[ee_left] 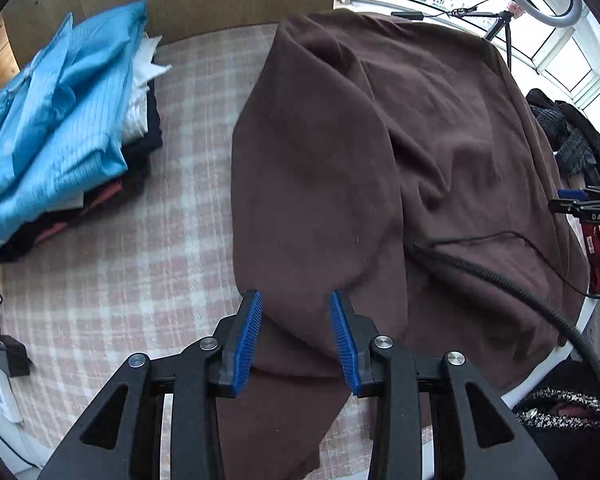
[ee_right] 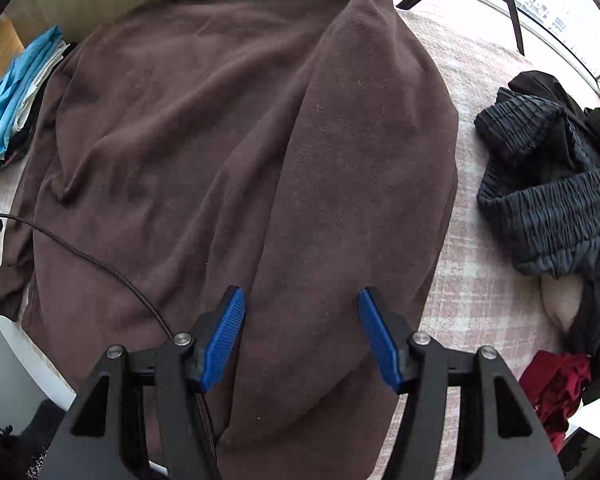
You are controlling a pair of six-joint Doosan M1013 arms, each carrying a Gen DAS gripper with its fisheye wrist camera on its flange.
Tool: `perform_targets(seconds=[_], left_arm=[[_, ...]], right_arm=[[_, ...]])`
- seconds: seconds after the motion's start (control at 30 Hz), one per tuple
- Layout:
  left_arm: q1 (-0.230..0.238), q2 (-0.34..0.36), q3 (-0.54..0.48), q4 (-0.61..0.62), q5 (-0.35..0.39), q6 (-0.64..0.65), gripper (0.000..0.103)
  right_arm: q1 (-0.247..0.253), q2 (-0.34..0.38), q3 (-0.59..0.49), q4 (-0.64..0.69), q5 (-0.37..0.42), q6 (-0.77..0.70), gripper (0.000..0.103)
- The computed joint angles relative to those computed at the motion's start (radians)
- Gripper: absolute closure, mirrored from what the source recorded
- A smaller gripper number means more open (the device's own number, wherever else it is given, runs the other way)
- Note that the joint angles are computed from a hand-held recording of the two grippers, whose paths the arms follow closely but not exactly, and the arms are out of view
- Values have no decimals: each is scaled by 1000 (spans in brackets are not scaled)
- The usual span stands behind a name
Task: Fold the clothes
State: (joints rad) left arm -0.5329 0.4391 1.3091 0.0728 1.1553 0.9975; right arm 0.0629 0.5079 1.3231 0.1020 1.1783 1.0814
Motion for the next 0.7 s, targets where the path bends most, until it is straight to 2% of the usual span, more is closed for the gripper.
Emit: perform_targets(seconds=[0.07, 0.17, 0.2, 0.23, 0.37, 0.47, 0.57, 0.63, 0.67, 0.7], left_arm=[[-6, 0, 23, -8, -17, 3, 69], [5, -7, 47, -59, -66, 8, 102], [5, -10, 44, -40, -63, -6, 101], [1, -17, 41, -3, -59, -21, 101], [7, -61, 36, 115, -50, -77, 101], [20, -87, 21, 222, -12, -133, 101], [52, -95, 9, 315, 6, -162, 101], [69, -82, -14, 375, 50, -190, 101], [80, -79, -15, 385, 68, -202, 99], [92, -77, -15, 395, 86, -215, 92]], right_arm=[[7, -11, 23, -40, -38, 20, 44], [-7, -5, 12, -3, -17, -9, 47], [-12, -2, 8, 9, -10, -19, 66], [-17, 1, 3, 22, 0, -27, 94], [-59, -1, -37, 99, 42, -47, 96], [-72, -31, -40, 50, -42, -43, 97], [-98, -29, -102, 22, -83, -5, 97], [-94, -17, -145, -134, -158, 102, 97], [-89, 2, -172, -232, -177, 179, 97], [-90, 31, -211, -296, -166, 242, 92]])
